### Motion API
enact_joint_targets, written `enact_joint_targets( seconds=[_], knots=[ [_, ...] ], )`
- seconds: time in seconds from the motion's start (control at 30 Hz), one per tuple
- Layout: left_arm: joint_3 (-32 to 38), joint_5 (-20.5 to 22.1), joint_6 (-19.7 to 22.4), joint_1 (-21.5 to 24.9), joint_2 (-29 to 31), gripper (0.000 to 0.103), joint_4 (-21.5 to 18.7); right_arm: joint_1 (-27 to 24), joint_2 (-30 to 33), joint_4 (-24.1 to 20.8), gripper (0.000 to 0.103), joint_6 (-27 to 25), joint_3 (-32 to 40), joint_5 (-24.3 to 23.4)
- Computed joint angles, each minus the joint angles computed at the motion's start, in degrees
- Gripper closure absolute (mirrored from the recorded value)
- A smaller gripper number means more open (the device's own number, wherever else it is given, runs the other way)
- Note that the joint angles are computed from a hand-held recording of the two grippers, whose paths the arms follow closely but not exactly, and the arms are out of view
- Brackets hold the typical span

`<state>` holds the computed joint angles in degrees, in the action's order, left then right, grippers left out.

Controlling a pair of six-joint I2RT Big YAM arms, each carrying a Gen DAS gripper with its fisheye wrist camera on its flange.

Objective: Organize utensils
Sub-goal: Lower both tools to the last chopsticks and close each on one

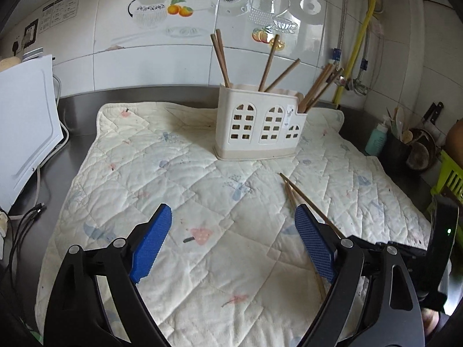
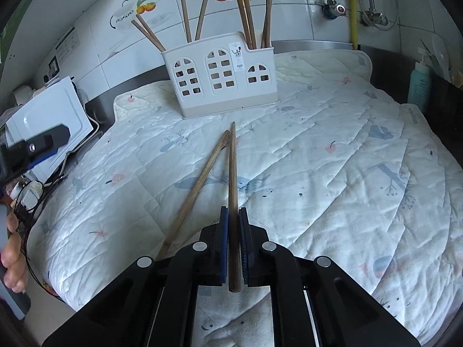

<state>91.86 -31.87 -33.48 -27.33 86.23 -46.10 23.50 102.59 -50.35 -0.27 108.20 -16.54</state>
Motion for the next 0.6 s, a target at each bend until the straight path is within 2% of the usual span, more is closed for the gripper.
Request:
enact_joint_targets(
  seconds=[0.07, 0.2, 0.3, 0.4, 0.6],
  knots=[
    [-0.47, 2.32, -1.14, -0.79, 0.56, 0.018, 0.06, -0.31, -0.81, 0.75, 0.096, -0.32, -0.53, 0.28],
    [-0.86, 2.98, -1.82, -2.96, 2.15, 0.02, 0.02, -0.89, -2.71, 2.42, 0.096, -1.17, -2.03, 0.85],
    [-1.05, 4.34, -2.58, -4.16, 3.37, 0.031, 0.31, -1.25, -4.01, 3.64, 0.096, -1.92, -3.11, 1.54],
    [-0.71, 7.57, -3.16, -4.69, 4.8, 0.049, 0.7, -1.78, -4.79, 4.03, 0.096, -2.28, -3.57, 1.18],
    [1.46, 10.28, -1.47, -5.58, 8.08, 0.074, 1.61, -2.62, -5.69, 4.58, 0.096, -2.3, -4.59, 0.57]
  ],
)
